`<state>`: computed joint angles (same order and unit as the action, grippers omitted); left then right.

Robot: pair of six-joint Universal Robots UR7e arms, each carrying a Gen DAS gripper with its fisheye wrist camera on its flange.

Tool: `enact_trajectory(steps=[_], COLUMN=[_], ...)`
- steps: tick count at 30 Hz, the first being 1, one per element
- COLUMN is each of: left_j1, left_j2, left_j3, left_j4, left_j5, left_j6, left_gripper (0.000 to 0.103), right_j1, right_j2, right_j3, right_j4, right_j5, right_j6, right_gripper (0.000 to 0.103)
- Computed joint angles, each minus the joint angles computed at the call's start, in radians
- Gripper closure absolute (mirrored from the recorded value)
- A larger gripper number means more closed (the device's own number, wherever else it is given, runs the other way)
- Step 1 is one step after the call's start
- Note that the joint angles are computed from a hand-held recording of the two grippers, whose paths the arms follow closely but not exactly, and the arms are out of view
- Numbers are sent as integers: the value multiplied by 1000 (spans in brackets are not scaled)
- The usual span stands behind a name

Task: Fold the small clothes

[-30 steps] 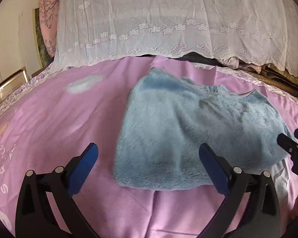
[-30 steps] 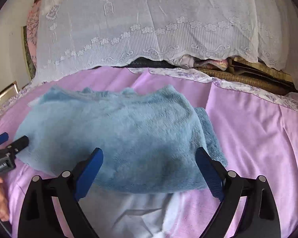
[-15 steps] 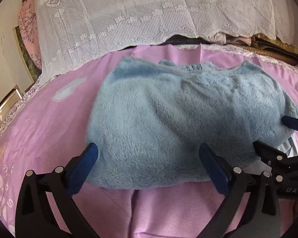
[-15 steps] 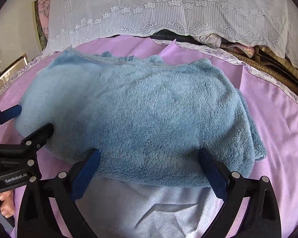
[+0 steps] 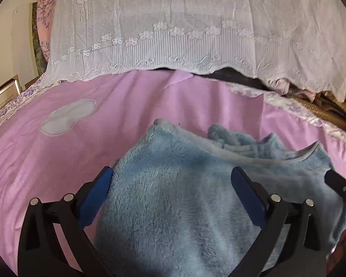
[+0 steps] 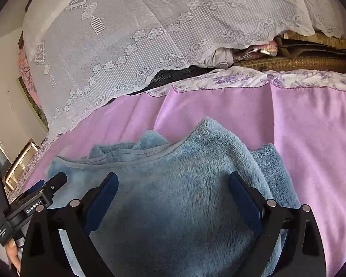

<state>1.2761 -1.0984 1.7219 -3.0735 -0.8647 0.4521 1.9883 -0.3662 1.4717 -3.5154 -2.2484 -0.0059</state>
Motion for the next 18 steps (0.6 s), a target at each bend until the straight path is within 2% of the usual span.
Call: enact_trajectory(steps=[1,3,4,8,14,18], left_j1=[15,33,32,29,8,-7], left_j2=[30,30,23,26,-6,-37], left_j3=[-37,-78,-78,-56,36,90], left_j4=[74,205,207,155,-41,-93], left_j5=[34,10,1,11,25,36], left_j6=[-24,-108,-118,-83,-9,13], left_gripper=[4,4,4,4,4,4], right_j1=[-9,-23,-24,-23,-43,-39], right_j2=[7,10,10,12,-17,-16], right_j3=[-13,-22,-18,-4,89,106], right_j4=[23,73,63,18,-154,-203], right_j5=[-9,-10,-4,11,110,109], right_j6=[-7,2,1,-16,11,12], right_gripper=[6,5,5,4,4,4])
